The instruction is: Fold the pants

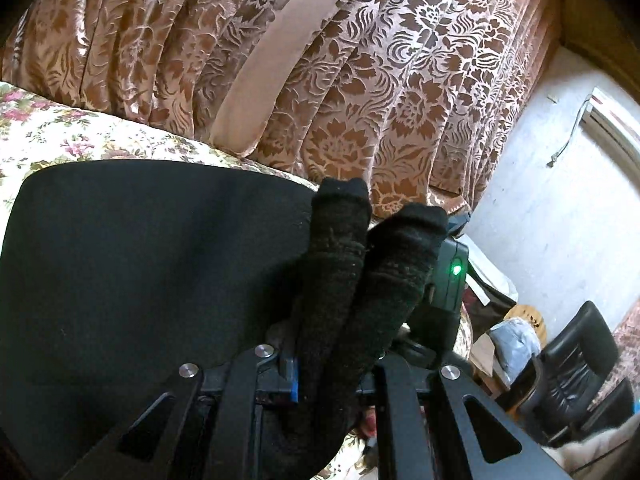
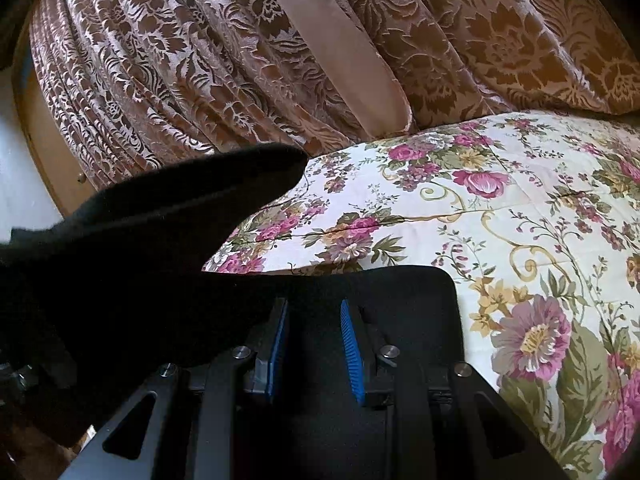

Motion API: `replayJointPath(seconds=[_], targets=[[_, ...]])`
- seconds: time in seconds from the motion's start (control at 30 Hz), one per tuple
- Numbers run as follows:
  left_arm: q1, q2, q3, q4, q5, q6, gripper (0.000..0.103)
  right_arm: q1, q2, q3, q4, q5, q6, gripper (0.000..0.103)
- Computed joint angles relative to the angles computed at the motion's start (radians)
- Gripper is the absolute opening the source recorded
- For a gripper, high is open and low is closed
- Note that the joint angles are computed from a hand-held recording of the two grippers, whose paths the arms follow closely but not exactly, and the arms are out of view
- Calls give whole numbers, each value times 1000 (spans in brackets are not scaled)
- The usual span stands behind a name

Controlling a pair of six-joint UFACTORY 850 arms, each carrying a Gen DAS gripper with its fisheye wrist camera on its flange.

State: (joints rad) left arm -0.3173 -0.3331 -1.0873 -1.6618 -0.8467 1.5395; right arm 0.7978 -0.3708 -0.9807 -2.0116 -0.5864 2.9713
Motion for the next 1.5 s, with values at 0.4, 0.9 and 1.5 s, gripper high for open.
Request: replayJointPath(seconds=[0.4, 0.9, 1.5], targets=[[-64, 23, 26, 12, 43, 92, 13, 59, 109, 81, 343, -93, -275, 28], [-144, 12, 33, 77, 97, 187, 55, 57, 184, 172, 195, -106, 86, 29], [85, 85, 65, -84, 238, 166, 60, 38, 123, 105, 33, 32, 109, 61]])
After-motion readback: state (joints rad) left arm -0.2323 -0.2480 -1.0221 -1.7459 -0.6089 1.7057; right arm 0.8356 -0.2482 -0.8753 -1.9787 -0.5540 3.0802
